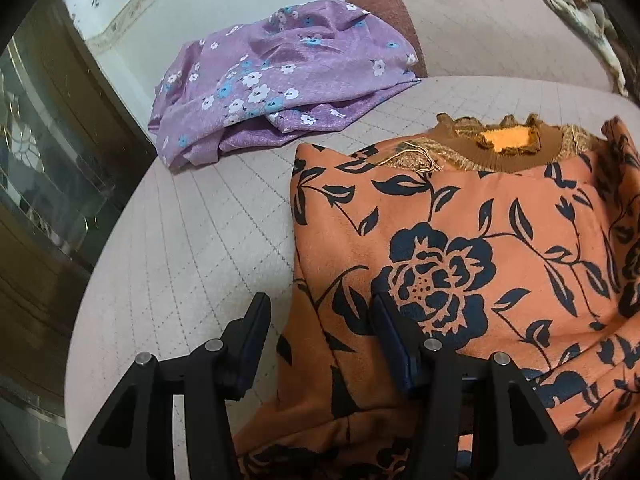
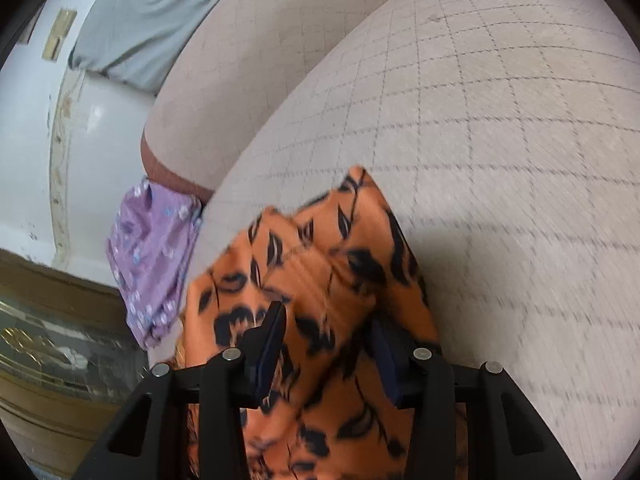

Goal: Fold small clothes

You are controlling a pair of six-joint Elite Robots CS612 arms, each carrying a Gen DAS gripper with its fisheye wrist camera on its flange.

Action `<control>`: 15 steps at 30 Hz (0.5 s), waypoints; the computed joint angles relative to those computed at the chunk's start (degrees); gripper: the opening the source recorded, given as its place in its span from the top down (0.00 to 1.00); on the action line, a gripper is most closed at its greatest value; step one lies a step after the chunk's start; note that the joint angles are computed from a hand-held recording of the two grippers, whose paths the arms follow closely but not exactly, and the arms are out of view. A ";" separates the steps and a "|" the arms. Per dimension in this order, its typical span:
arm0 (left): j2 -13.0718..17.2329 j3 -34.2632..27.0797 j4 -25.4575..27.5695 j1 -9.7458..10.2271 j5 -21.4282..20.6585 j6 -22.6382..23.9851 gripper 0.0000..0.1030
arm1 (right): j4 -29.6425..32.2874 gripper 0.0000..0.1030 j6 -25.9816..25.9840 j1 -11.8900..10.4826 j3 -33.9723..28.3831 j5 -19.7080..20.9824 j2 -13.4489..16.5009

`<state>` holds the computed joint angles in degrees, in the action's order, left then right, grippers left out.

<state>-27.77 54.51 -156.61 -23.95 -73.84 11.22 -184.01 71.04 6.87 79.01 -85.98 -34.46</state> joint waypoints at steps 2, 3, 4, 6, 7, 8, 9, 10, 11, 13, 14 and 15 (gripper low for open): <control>0.87 -1.91 1.04 0.11 0.12 0.16 0.46 | -0.13 0.66 -0.08 -0.12 -1.05 -0.91 0.77; 1.00 -2.22 1.33 0.13 0.13 -0.24 0.46 | 0.61 0.77 -0.25 -0.21 -1.39 -1.16 0.91; 1.00 -2.23 1.36 0.12 0.19 -0.70 0.46 | 1.26 0.82 -0.46 -0.23 -1.72 -1.03 1.00; 1.01 -2.15 1.07 0.06 0.55 -1.31 0.46 | 0.92 0.91 -0.84 -0.13 -1.64 -0.59 0.69; 0.99 -2.05 0.85 0.01 0.82 -1.46 0.46 | 0.86 0.91 -1.62 0.07 -1.53 -1.20 0.29; 0.92 -1.84 0.56 -0.05 1.13 -1.56 0.46 | 0.83 0.91 -3.29 0.54 -1.13 -3.14 -0.58; 0.84 -1.56 0.22 -0.13 1.55 -1.55 0.46 | 0.77 0.92 -4.43 0.93 -0.81 -4.79 -1.16; 0.77 -1.30 -0.23 -0.23 2.19 -1.46 0.46 | 0.59 0.92 -5.54 1.24 -0.03 -6.50 -2.05; 0.70 -1.03 -0.68 -0.33 2.78 -1.39 0.46 | 0.43 0.92 -6.28 1.71 1.14 -8.39 -3.22; 0.51 -0.34 -1.71 -0.53 4.06 -1.12 0.46 | 0.10 0.92 -6.35 2.24 3.63 -10.51 -5.11; 0.34 0.17 -2.41 -0.64 4.84 -0.87 0.46 | 0.87 0.92 -6.32 2.52 4.89 -11.45 -6.09; 0.24 0.49 -2.87 -0.72 5.41 -0.70 0.46 | 2.31 0.92 -6.32 2.60 5.80 -11.30 -6.83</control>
